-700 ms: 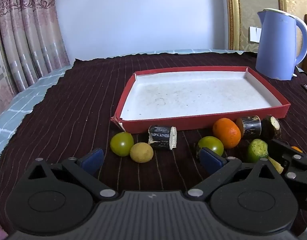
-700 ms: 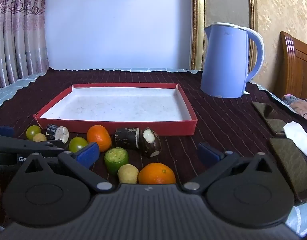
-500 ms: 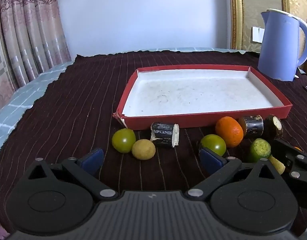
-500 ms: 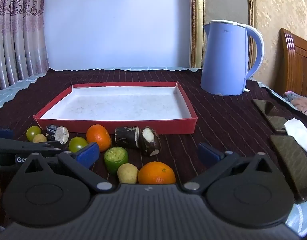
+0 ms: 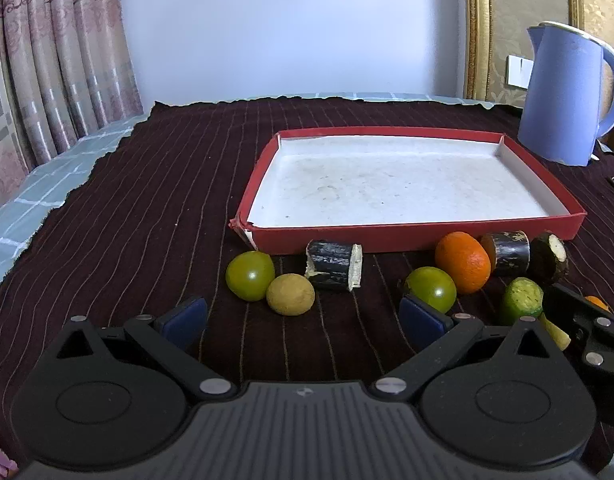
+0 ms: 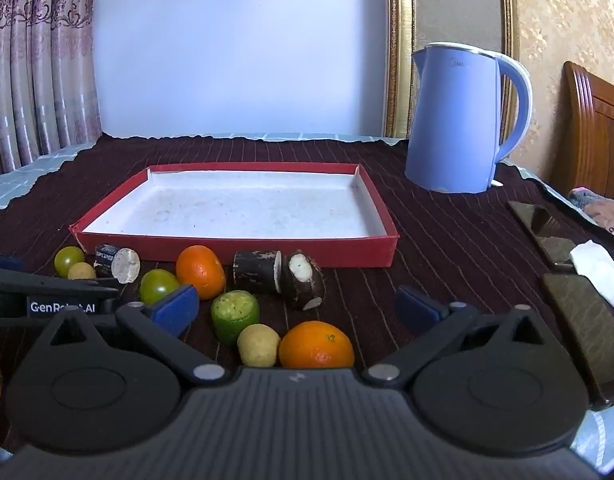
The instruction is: Organize fruits
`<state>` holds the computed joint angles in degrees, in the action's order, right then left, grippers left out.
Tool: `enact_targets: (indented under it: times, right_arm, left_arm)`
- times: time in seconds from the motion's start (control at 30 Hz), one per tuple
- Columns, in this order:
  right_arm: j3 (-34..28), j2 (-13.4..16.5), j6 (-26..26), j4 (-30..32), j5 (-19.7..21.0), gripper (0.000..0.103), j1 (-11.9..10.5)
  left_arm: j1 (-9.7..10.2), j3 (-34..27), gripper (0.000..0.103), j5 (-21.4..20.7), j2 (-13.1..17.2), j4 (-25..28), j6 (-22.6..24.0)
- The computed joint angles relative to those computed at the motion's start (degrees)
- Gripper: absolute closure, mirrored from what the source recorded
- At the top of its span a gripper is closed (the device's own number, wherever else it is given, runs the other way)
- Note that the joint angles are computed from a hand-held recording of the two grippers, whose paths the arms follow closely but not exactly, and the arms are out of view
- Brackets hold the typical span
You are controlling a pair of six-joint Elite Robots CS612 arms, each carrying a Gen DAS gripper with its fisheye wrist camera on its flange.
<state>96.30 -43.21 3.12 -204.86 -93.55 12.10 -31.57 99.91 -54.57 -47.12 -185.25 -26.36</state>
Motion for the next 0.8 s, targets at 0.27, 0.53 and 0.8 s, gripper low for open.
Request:
enact_targets:
  times: [0.27,0.53,0.8]
  right_arm:
    - [0.05,-0.03,0.72,0.08,0.28,0.000,-0.16]
    - [0.14,-0.11,0.63,-0.30,0.51,0.000,-0.23]
    - [0.23,-0.18,-0.55,-0.91,1.01,0.000,-0.25]
  left_arm:
    - [-0.06,0.12,0.000,-0.03,-0.12,-1.17,0.85]
    - [0.16,-0.02,0.000,-0.91,-0.56,0.78,-0.25]
    - [0.25,0.04,0.000,-0.49,-0.62,1.43,-0.39]
